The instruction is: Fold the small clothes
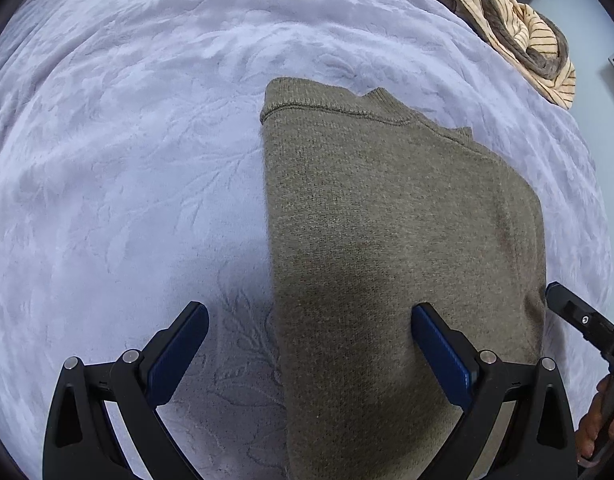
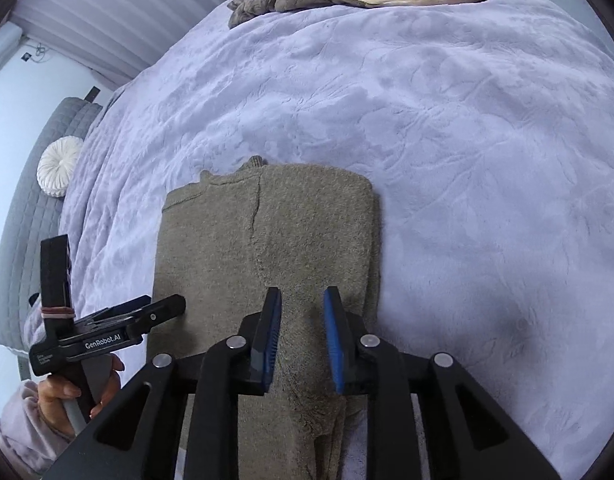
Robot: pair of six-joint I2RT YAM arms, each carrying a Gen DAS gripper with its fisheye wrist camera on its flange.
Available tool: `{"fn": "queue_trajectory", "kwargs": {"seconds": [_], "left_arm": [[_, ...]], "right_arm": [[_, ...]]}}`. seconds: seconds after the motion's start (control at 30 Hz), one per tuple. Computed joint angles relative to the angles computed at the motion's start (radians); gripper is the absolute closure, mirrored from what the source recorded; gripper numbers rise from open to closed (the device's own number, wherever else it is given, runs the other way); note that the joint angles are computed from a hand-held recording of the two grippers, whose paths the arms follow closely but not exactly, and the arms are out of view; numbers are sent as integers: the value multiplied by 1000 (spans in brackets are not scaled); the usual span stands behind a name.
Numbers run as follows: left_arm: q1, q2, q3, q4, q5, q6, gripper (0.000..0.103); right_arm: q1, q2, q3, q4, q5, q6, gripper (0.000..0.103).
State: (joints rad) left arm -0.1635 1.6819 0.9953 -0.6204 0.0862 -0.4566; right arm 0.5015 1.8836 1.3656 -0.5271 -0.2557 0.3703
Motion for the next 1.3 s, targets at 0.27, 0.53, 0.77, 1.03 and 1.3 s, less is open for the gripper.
{"fn": "queue_trajectory", "kwargs": {"seconds": [0.27, 0.53, 0.77, 1.03, 1.3], "left_arm": [[1, 15, 4, 6, 13, -1, 1], [8, 19, -4, 17, 31, -7, 1], [119, 34, -33, 36, 224, 73, 1], [159, 55, -44, 21, 368, 173, 1], [88, 88, -25, 48, 350, 136, 1]], "right_arm": [[-20, 20, -25, -2, 29, 11, 74], [-104, -21, -103, 36, -79, 49, 59], [-136, 2, -127, 79, -207, 72, 43], [-165, 64, -120, 98, -302, 68, 42], [-155, 155, -25, 46, -367, 20, 42]]}}
